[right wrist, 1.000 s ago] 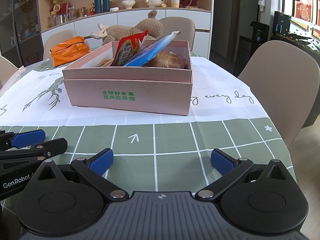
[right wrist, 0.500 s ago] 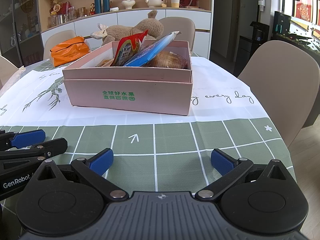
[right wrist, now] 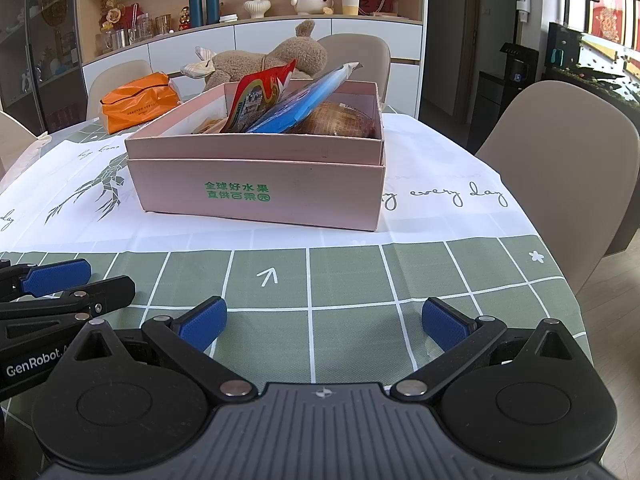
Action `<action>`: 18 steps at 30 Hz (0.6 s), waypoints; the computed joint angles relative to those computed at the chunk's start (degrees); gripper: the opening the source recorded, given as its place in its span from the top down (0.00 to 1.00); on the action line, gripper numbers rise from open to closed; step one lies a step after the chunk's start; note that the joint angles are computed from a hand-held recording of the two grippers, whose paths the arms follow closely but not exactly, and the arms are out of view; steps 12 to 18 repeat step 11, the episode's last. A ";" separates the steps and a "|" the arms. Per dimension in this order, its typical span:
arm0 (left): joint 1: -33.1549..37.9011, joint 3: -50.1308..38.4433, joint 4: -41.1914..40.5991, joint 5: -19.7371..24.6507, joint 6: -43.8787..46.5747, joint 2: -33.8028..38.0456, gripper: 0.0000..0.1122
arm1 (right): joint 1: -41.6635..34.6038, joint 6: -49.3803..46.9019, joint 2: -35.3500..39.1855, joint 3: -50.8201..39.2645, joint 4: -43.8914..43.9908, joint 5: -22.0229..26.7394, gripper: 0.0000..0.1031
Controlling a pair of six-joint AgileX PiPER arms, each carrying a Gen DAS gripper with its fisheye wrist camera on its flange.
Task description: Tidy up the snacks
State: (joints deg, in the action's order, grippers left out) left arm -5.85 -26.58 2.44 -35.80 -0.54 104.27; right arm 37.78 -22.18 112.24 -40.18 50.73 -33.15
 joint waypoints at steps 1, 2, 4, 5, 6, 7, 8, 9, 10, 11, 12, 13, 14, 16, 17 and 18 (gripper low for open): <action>-0.02 0.01 -0.12 -0.01 0.14 0.00 0.57 | 0.00 0.00 0.00 0.00 0.00 0.00 0.00; -0.16 0.03 -0.48 -0.05 0.46 0.01 0.57 | 0.00 0.00 0.00 0.00 0.00 0.00 0.00; -0.04 0.07 -0.22 -0.13 0.37 0.04 0.58 | 0.00 0.00 0.00 0.00 0.00 0.00 0.00; -0.04 0.07 -0.22 -0.13 0.37 0.04 0.58 | 0.00 0.00 0.00 0.00 0.00 0.00 0.00; 0.00 0.06 -0.11 -0.10 0.30 0.01 0.58 | 0.02 -0.02 0.04 -0.05 0.04 -0.01 0.00; 0.06 0.07 0.02 -0.10 0.21 0.00 0.58 | 0.02 0.01 0.00 0.00 0.02 -0.01 0.00; 0.06 0.07 0.02 -0.10 0.21 0.00 0.58 | 0.02 0.01 0.00 0.00 0.02 -0.01 0.00; 0.06 0.07 0.02 -0.10 0.21 0.00 0.59 | 0.02 -0.01 0.02 -0.03 0.03 -0.01 0.00; 0.26 0.06 0.67 -0.13 -0.22 0.02 0.59 | 0.02 0.00 0.00 0.00 0.03 -0.02 0.00; 0.44 0.03 1.06 -0.12 -0.53 0.05 0.59 | 0.02 0.00 0.00 0.00 0.03 -0.02 0.00; 0.44 0.03 1.06 -0.12 -0.53 0.05 0.59 | 0.02 0.00 0.00 0.00 0.03 -0.02 0.00; 0.44 0.03 1.06 -0.12 -0.53 0.05 0.59 | 0.02 0.00 0.00 0.00 0.03 -0.02 0.00; 0.44 0.03 1.06 -0.12 -0.53 0.05 0.59 | 0.02 0.00 0.00 0.00 0.03 -0.02 0.00; 0.44 0.03 1.06 -0.12 -0.53 0.05 0.59 | 0.02 0.00 0.00 0.00 0.03 -0.02 0.00; 0.44 0.03 1.06 -0.12 -0.53 0.05 0.59 | 0.02 0.00 0.00 0.00 0.03 -0.02 0.00; 0.44 0.03 1.06 -0.12 -0.53 0.05 0.59 | 0.02 0.00 0.00 0.00 0.03 -0.02 0.00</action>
